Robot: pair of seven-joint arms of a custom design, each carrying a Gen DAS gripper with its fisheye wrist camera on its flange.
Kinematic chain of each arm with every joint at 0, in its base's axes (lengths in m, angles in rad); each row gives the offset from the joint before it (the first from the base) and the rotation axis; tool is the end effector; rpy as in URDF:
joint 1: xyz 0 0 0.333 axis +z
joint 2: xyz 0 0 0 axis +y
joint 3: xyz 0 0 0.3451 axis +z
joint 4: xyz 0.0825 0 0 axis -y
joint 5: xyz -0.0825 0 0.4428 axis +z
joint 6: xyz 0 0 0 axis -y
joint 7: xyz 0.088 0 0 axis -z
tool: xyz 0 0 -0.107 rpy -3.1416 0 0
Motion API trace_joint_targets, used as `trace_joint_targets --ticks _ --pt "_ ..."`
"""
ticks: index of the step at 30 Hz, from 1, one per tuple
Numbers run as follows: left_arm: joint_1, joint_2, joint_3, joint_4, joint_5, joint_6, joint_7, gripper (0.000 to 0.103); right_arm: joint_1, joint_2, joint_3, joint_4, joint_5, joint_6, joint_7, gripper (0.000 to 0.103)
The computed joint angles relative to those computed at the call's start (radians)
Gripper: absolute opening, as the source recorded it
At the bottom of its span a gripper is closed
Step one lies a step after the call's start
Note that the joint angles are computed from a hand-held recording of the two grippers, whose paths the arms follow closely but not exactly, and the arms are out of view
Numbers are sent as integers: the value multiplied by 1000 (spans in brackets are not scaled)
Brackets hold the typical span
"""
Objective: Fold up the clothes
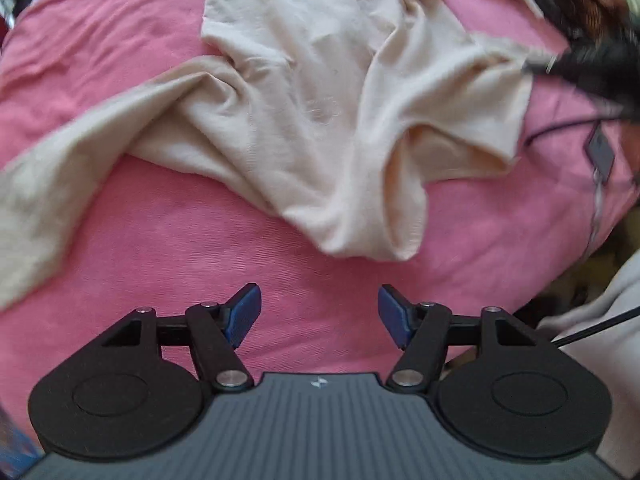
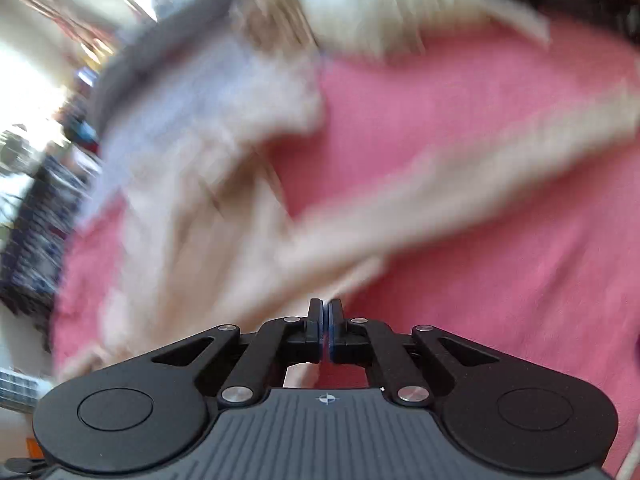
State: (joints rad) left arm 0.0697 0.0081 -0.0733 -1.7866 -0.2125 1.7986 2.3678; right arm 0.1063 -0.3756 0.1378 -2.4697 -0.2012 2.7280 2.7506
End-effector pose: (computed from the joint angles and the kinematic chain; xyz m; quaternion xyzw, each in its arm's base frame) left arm 0.6241 -0.0199 0.5548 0.3955 -0.9126 0.0967 0.0375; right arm 0.4917 0.1338 0.4975 -0.3691 0.8727 -0.1144 0.2986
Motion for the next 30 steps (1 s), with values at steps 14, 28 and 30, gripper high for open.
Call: trace_joint_targets --ticks 14,28,30 --pt "-112 153 -165 191 -224 -12 1374 71 184 -184 -18 -162 312 -234 -112 40" --pt "-440 292 -193 176 356 48 1190 103 206 -360 -43 -341 389 -120 -87 51" --pt "-434 302 -199 195 362 22 1178 95 203 -382 -42 -358 391 -114 -82 53"
